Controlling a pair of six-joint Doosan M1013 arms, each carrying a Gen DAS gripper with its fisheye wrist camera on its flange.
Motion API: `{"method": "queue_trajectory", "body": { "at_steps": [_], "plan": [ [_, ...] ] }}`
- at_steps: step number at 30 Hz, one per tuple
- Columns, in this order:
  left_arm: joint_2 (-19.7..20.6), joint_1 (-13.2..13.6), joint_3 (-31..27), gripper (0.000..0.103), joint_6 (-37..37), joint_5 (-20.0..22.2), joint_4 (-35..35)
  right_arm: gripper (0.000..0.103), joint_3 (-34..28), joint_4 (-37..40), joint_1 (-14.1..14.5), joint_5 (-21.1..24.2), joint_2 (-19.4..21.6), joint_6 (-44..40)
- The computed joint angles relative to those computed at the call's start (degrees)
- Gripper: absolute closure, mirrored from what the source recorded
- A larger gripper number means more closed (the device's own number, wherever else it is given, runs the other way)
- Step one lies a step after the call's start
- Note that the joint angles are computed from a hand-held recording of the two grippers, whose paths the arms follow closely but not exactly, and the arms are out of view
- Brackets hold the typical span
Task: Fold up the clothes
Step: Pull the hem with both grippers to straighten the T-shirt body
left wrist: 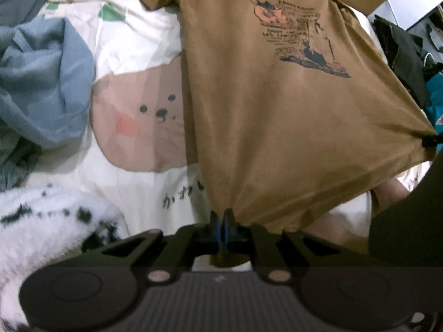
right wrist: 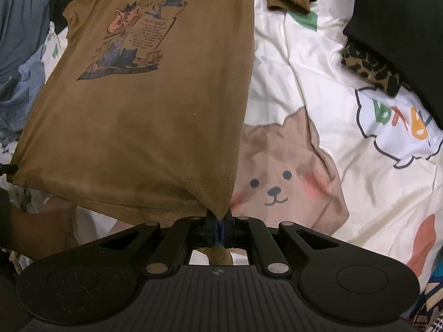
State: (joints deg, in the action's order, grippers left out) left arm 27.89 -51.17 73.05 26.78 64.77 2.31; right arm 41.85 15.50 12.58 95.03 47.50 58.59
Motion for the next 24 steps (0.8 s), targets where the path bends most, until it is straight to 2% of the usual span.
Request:
{"method": "queue_trajectory", "body": {
  "at_steps": [10,15,24],
  "plan": [
    [0.21,0.14,0.74,0.100,1.64,0.79,-2.38,0.103,-0.57,-3.25,0.16,4.95,0.76,1.37],
    [-0.78,0.21,1.27,0.100,0.36,2.94,-0.18,0.103,-0.73,-0.64,-0.54,4.10,0.83,1.11],
    [0.00,0.00,0.07,0.100,4.41,4.70,-3.55,0.103,1.93,0.72,-1.45,3.55,0.20,0.11]
  ]
}}
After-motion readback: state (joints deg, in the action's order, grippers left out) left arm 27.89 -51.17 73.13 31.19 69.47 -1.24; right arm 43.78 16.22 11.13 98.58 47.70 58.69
